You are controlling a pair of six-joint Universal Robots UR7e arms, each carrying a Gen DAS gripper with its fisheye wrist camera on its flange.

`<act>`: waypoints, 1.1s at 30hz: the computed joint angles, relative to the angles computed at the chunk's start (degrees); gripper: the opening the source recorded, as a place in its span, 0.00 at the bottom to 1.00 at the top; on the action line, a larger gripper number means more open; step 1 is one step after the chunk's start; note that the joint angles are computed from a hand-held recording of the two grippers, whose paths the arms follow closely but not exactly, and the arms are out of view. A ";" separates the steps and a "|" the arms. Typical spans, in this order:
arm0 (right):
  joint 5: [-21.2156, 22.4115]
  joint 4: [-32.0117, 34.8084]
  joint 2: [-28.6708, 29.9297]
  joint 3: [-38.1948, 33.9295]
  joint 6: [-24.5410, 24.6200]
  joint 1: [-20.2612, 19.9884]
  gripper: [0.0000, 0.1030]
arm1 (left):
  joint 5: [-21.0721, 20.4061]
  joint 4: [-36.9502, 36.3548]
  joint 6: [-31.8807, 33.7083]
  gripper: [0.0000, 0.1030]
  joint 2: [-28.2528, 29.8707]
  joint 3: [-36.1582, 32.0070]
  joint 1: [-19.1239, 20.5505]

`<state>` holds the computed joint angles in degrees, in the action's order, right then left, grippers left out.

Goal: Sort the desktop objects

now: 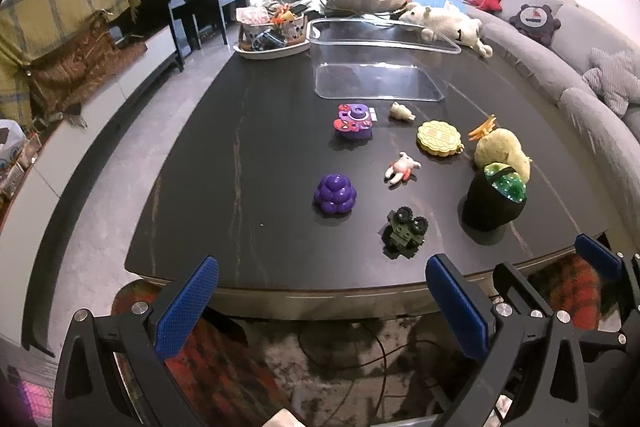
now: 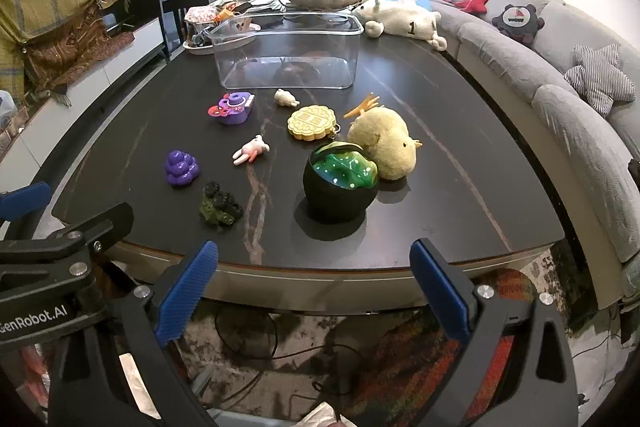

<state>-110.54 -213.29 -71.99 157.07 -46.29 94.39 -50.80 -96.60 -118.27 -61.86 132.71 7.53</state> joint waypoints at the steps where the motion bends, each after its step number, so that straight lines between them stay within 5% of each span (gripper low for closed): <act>1: 0.02 -0.08 0.25 -0.03 -0.20 0.06 0.94 | -0.28 0.41 0.54 0.99 0.01 -0.27 0.24; 16: 3.38 1.42 -1.08 0.23 -0.46 -1.33 0.92 | -2.44 -1.64 2.56 0.99 -1.39 -0.61 2.29; 26: 2.92 -0.15 -0.75 0.23 0.33 -0.72 0.92 | 2.41 -8.92 -1.65 0.98 -2.00 4.67 -0.92; 33: 1.53 -0.43 0.30 0.08 0.37 -0.42 0.92 | 1.49 -10.27 1.63 0.98 -2.37 4.66 0.43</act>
